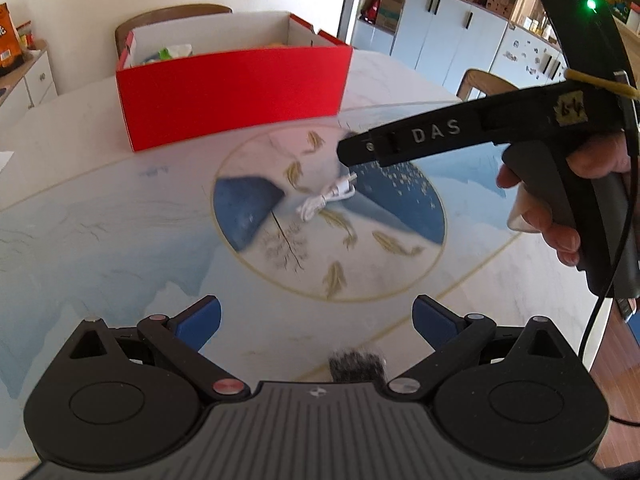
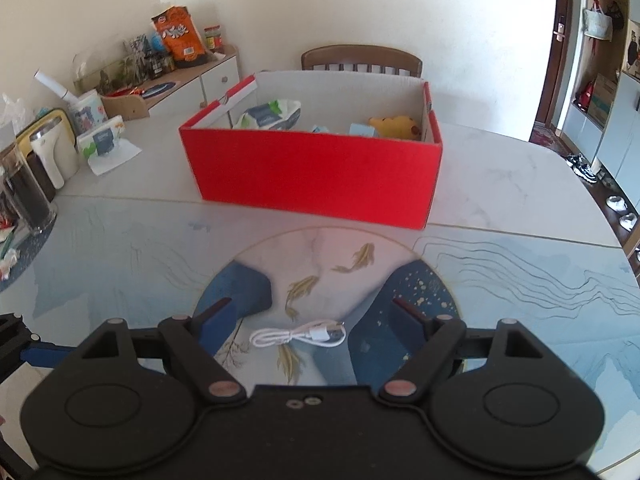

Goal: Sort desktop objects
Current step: 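Move left gripper to black dried-food bag while right gripper approaches white USB cable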

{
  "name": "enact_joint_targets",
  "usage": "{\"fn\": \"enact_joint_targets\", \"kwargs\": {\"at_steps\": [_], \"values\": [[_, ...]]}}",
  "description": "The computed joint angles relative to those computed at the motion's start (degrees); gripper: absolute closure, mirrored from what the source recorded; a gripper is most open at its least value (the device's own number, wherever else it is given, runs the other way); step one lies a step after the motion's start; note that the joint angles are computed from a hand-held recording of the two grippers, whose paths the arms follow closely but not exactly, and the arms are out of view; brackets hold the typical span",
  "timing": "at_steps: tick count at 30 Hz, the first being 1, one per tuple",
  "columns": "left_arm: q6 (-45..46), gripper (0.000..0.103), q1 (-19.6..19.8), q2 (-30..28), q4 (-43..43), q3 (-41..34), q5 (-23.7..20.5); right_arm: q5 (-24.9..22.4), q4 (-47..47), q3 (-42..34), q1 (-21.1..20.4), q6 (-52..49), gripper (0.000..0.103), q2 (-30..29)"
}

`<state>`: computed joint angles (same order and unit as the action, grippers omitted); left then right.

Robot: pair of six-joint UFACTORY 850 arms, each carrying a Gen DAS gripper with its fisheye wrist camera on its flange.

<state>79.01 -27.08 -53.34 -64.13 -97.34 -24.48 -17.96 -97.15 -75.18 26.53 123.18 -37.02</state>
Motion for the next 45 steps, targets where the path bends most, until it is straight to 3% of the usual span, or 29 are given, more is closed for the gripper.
{"fn": "enact_joint_targets", "kwargs": {"at_steps": [18, 30, 43, 45], "values": [[5.61, 0.001, -0.94, 1.21, -4.89, 5.95, 3.02, 2.76, -5.14, -2.25, -0.35, 4.72, 0.019, -4.55], [5.69, 0.001, -1.4, 1.11, -6.9, 6.72, 5.13, 1.55, 2.31, -6.31, -0.12, -3.86, 0.018, -9.02], [3.54, 0.002, -1.89, 0.64, -3.32, 6.64, 5.41, 1.81, 3.93, -7.44, -0.67, -5.4, 0.018, -9.99], [2.99, 0.009, -1.96, 0.62, -2.63, 6.68, 5.63, 1.59, 4.24, -7.55, -0.59, -5.71, 0.018, -10.06]]}}
